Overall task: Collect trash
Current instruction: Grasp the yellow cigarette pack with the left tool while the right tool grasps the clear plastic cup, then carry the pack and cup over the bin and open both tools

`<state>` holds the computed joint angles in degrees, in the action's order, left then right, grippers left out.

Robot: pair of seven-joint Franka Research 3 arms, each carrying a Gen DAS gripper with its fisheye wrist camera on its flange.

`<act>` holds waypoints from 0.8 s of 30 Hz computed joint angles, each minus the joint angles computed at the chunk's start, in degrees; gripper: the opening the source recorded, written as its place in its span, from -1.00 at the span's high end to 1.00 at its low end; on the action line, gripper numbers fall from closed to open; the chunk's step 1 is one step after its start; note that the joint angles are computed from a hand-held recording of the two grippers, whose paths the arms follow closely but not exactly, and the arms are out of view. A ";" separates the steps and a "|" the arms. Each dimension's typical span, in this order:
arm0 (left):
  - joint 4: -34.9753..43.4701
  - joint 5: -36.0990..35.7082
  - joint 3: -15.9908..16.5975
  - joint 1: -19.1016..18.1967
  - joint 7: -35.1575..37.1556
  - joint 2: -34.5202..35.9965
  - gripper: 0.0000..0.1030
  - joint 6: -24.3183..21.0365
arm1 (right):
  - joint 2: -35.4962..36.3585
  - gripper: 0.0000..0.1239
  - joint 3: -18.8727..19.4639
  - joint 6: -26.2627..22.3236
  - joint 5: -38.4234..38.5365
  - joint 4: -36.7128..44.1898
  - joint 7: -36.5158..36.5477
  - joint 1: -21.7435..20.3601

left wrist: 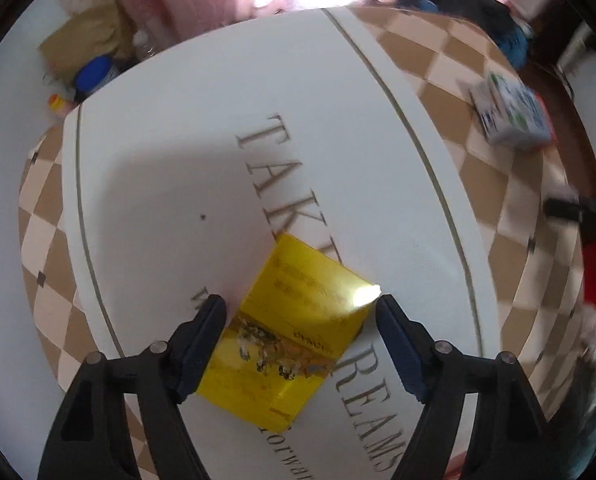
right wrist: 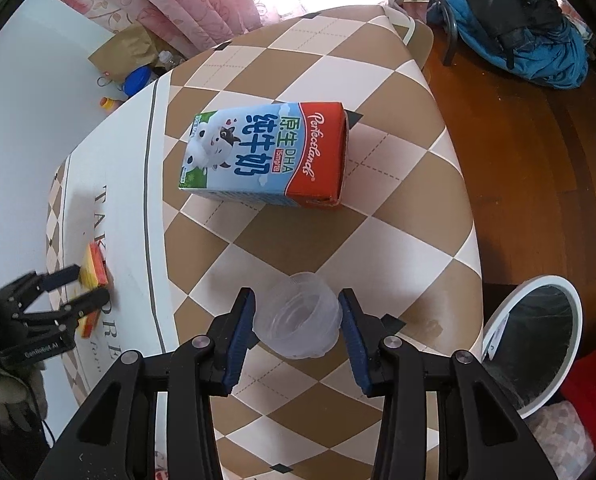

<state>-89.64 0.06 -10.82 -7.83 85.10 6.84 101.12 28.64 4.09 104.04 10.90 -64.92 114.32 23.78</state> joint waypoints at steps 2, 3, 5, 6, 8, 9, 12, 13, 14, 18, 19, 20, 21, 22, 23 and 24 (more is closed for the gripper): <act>-1.83 1.11 -0.60 -0.64 2.30 -1.41 -0.55 0.39 | 0.42 0.27 -0.06 -0.47 -0.36 0.76 0.08 0.21; -1.70 0.50 -0.66 -0.71 3.33 -1.38 -0.66 -0.29 | 0.48 0.27 -0.07 -0.60 -0.61 0.87 -0.09 0.33; -1.98 0.82 -0.95 -1.23 4.72 -1.82 -0.70 -1.14 | 0.68 0.27 -0.14 -0.92 -0.97 1.28 0.19 0.62; -2.44 1.09 -1.02 -1.45 5.27 -2.22 -0.70 -0.98 | 0.63 0.27 -0.16 -1.01 -1.04 1.23 0.24 0.67; -3.04 0.78 -0.95 -1.71 4.32 -2.83 -0.68 -0.96 | 0.73 0.27 -0.20 -1.10 -1.30 1.42 0.43 0.86; -3.65 0.58 -0.84 -1.70 4.19 -3.34 -0.62 -0.64 | 0.97 0.27 -0.23 -1.30 -1.50 1.84 0.59 1.00; -4.05 0.42 -0.72 -1.80 4.67 -4.53 -0.08 0.43 | 1.37 0.28 -0.40 -1.74 -2.17 2.60 0.65 1.26; -4.03 1.03 -0.82 -2.03 4.31 -4.76 -0.08 0.19 | 1.34 0.28 -0.44 -1.65 -2.50 2.55 0.55 1.42; -4.90 1.50 -1.00 -2.35 3.85 -5.23 -0.08 0.45 | 1.26 0.28 -0.48 -1.56 -2.80 2.48 0.30 1.52; -7.91 3.38 -1.08 -3.03 1.11 -7.47 -0.08 2.40 | -0.06 0.29 -0.61 -0.43 -4.05 0.51 -0.27 2.05; -8.96 3.97 -1.20 -3.25 -0.30 -8.65 -0.08 3.06 | -0.68 0.29 -0.59 0.12 -4.22 -0.36 -0.38 2.13; -9.85 4.25 -1.23 -3.39 -1.54 -9.61 -0.08 3.68 | -1.42 0.29 -0.56 0.83 -4.48 -1.38 -0.39 2.29; -10.95 4.17 -1.10 -3.42 -2.40 -10.64 -0.08 4.64 | -2.23 0.29 -0.53 1.41 -4.77 -2.35 -0.58 2.38; -10.60 4.72 -1.32 -3.66 -3.79 -10.72 -0.08 5.12 | -2.97 0.29 -0.45 1.92 -4.94 -3.15 -0.68 2.47; -10.92 5.12 -1.46 -3.89 -4.92 -11.54 -0.08 5.39 | -3.77 0.29 -0.37 2.41 -5.08 -4.02 -0.88 2.48; -11.19 5.60 -1.69 -4.17 -6.41 -12.56 -0.08 5.57 | -5.04 0.29 -0.31 3.18 -5.36 -5.40 -1.02 2.57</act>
<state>-100.83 5.66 -12.51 -12.00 78.70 -5.73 106.68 23.60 3.77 107.22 5.54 -70.32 113.31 26.35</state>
